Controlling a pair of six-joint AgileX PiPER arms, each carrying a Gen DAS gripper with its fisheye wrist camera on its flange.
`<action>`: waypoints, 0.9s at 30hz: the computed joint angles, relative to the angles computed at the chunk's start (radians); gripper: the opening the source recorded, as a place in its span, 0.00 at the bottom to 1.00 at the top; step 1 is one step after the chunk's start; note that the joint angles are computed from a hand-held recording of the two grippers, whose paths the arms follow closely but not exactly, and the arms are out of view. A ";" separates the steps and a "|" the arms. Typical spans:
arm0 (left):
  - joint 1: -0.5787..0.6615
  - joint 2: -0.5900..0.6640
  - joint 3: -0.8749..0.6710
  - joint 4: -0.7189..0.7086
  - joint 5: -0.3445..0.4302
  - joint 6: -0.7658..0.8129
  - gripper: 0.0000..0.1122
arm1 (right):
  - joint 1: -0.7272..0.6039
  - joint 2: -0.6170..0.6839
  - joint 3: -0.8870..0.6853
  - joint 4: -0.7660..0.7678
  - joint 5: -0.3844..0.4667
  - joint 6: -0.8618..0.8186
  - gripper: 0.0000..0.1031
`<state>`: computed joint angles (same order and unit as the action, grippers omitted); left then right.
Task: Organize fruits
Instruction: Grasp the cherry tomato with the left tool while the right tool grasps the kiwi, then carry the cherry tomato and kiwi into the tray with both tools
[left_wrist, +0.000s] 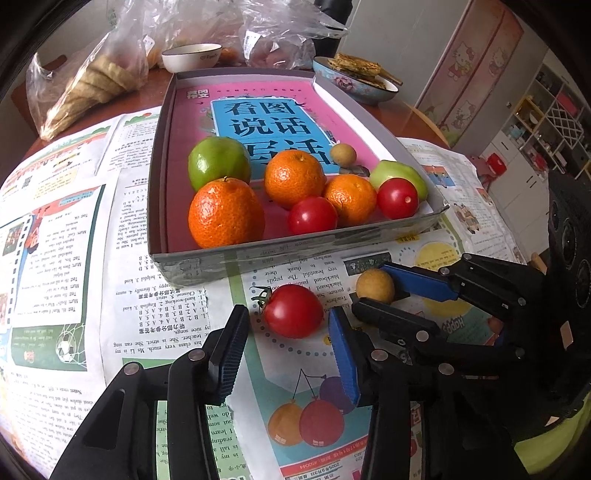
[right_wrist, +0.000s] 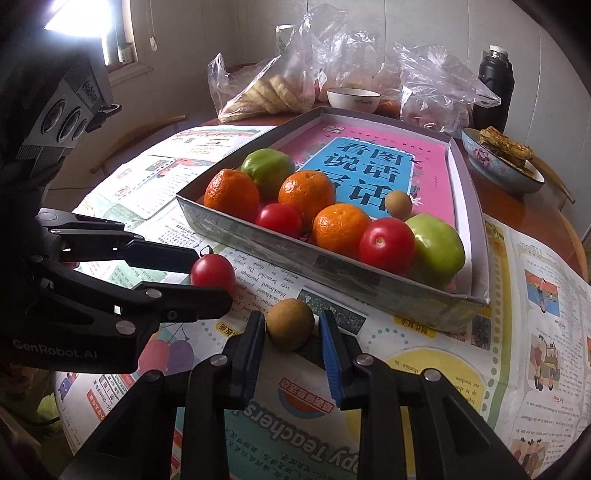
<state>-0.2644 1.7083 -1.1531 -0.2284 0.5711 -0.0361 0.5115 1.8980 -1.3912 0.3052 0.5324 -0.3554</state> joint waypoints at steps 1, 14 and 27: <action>-0.001 0.003 -0.003 -0.002 0.001 0.002 0.39 | -0.003 -0.003 0.004 0.011 -0.001 -0.011 0.27; -0.033 0.006 -0.006 0.072 -0.019 -0.070 0.28 | -0.024 -0.033 0.039 0.061 -0.006 -0.063 0.25; -0.019 -0.109 0.002 0.113 -0.028 -0.102 0.28 | -0.067 -0.120 0.078 0.131 -0.024 -0.128 0.25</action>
